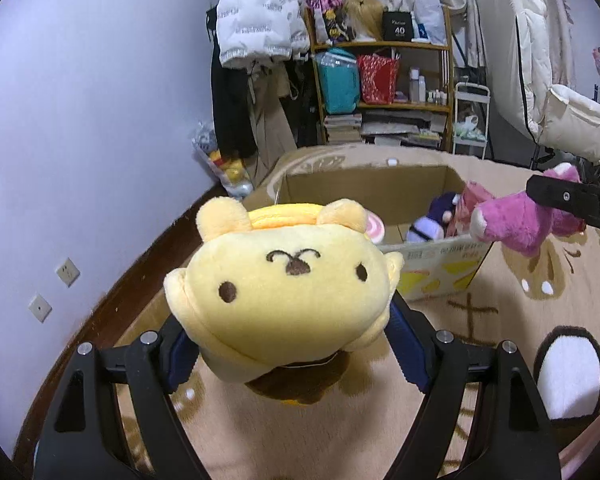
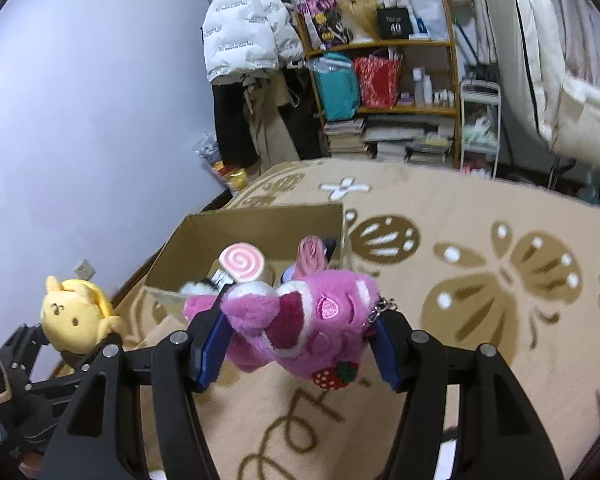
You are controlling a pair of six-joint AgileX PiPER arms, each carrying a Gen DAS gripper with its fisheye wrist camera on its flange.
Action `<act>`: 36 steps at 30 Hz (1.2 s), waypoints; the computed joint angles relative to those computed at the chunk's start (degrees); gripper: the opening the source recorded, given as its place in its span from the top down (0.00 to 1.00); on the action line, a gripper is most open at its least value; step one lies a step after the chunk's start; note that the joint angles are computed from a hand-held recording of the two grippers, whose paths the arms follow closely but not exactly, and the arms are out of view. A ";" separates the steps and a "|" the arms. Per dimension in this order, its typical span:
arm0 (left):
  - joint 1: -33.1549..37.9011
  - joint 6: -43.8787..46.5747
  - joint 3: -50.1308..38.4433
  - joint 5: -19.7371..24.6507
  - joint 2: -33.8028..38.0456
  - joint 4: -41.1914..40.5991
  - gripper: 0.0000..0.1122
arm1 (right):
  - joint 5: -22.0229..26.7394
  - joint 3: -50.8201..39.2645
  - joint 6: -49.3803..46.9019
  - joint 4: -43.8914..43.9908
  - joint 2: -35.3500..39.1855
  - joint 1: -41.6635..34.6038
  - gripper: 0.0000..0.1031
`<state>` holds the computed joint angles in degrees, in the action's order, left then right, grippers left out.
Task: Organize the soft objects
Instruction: 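Lift both plushes over the box with the left and right tools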
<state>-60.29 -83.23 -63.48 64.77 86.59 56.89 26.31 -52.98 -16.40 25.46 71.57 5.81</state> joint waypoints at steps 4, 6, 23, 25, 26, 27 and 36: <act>1.08 2.21 -2.56 -0.23 1.02 1.64 0.28 | -0.05 -3.65 7.12 -9.09 0.60 2.05 0.37; 2.04 3.43 -4.01 -0.64 1.62 2.50 0.28 | -0.17 -5.07 10.00 -12.76 0.94 3.07 0.37; 16.79 12.51 -12.38 -11.66 6.48 4.19 0.28 | -2.27 -17.12 21.20 -25.46 12.74 10.33 0.37; 18.11 13.06 -13.14 -12.87 7.53 3.84 0.28 | -2.59 -17.40 22.40 -26.83 13.79 10.66 0.37; 18.91 13.19 -13.48 -13.83 8.04 3.43 0.28 | -2.68 -17.61 24.62 -29.16 14.44 11.13 0.37; 19.46 12.89 -13.55 -14.68 8.29 3.19 0.28 | -2.86 -17.76 26.33 -30.92 15.06 11.38 0.37; 22.78 15.19 -14.46 -20.35 11.19 -1.52 0.28 | -4.74 -18.16 36.35 -43.38 19.79 14.17 0.36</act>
